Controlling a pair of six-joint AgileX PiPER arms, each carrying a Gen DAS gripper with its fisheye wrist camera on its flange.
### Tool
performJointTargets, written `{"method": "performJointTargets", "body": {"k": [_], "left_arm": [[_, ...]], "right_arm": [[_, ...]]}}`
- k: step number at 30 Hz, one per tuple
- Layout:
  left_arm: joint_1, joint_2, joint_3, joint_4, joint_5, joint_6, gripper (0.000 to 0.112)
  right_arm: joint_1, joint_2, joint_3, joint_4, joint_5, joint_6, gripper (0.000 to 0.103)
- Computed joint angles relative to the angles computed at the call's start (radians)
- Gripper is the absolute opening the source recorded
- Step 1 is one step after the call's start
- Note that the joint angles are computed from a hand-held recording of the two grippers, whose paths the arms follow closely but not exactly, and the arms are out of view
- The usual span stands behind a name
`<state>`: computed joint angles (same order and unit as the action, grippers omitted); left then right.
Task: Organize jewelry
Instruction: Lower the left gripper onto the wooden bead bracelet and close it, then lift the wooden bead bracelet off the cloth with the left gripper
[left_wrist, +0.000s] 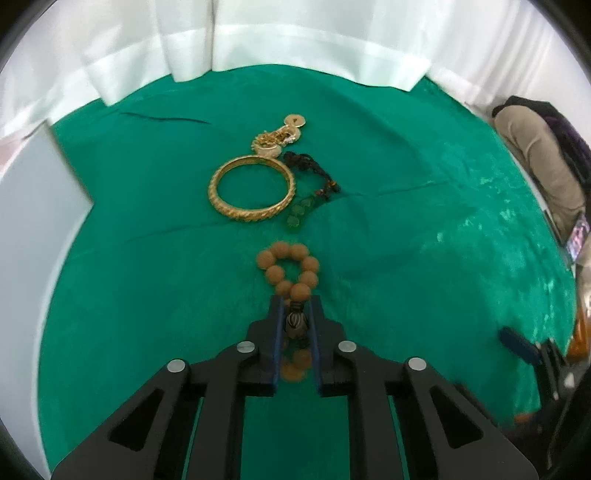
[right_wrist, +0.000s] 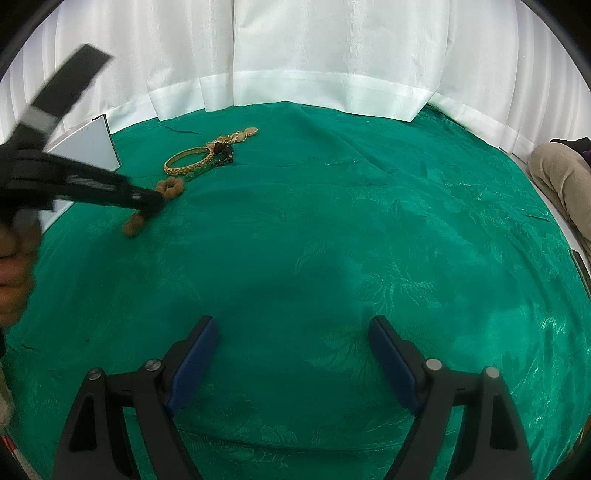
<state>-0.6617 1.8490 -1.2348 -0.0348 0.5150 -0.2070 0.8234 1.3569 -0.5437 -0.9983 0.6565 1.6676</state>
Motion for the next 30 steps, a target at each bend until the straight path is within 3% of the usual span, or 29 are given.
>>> {"method": "performJointTargets", "body": {"k": [6,18,22,30], "left_arm": [[0.052,-0.144,0.186,-0.098,-0.027,0.133,0.011],[0.077,-0.330,0.399,-0.318,-0.032,0.371,0.013],[0.094,-0.370,0.438,-0.345,-0.038,0.414,0.034],[0.037,-0.354,0.416,-0.329,-0.055,0.439,0.037]], "right_arm": [[0.000,0.000,0.001,-0.001,0.000,0.002,0.086],[0.001,0.003,-0.002,-0.003,0.000,0.004,0.086],[0.000,0.003,-0.003,-0.003,0.000,0.003,0.086],[0.002,0.004,-0.003,-0.003,0.001,0.006,0.086]]}}
